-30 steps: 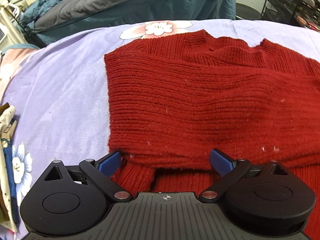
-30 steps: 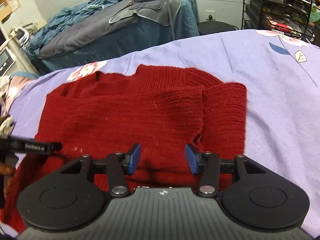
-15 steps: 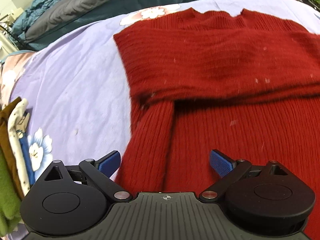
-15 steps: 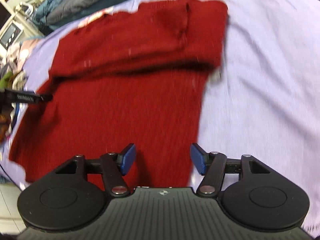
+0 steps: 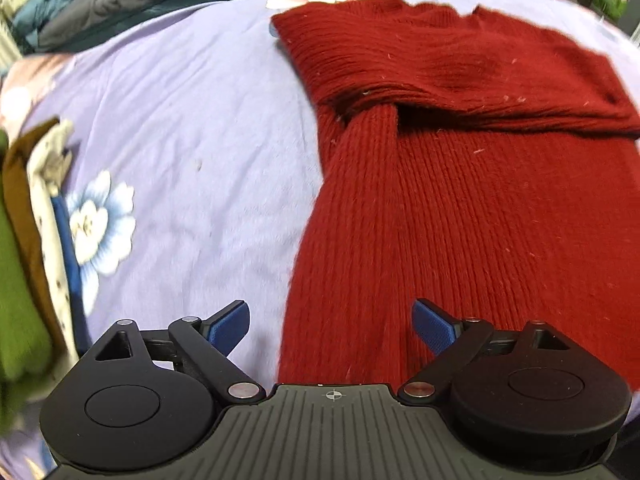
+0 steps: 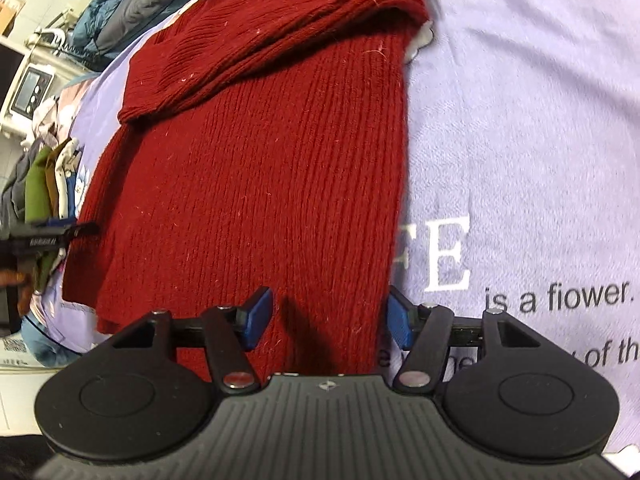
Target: Fold small clothes
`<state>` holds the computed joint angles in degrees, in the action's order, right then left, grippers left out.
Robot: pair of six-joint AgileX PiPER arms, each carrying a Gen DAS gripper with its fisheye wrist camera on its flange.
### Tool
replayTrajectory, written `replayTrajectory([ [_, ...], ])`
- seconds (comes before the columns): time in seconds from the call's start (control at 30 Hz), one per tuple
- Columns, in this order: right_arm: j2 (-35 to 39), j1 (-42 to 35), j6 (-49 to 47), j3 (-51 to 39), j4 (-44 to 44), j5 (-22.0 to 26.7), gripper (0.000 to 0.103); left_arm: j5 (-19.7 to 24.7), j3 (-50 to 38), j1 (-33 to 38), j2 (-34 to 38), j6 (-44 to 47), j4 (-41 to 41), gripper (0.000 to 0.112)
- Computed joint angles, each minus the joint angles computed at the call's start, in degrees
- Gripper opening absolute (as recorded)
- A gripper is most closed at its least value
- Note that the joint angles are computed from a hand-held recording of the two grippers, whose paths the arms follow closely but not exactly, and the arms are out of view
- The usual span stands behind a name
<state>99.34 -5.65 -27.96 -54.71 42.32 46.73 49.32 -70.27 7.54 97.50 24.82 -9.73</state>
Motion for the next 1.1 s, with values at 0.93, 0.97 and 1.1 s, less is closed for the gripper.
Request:
replayTrajectory([
  [0.93,4.4,-9.9,-8.9,2.3,7.3,13.2,0.016,16.1,0.4,12.8,7.2,15.8,-21.0,0.069],
  [0.97,4.2,-9.7,-8.6,1.7,6.9,13.9,0.015,17.7,-0.6,13.5,7.2,15.3,-22.2,0.068],
  [1.1,5.1,-12.3,-10.6,-2.0,14.5,21.2,0.013,19.3,-4.8,11.9,6.5,13.4,-28.7,0.066],
])
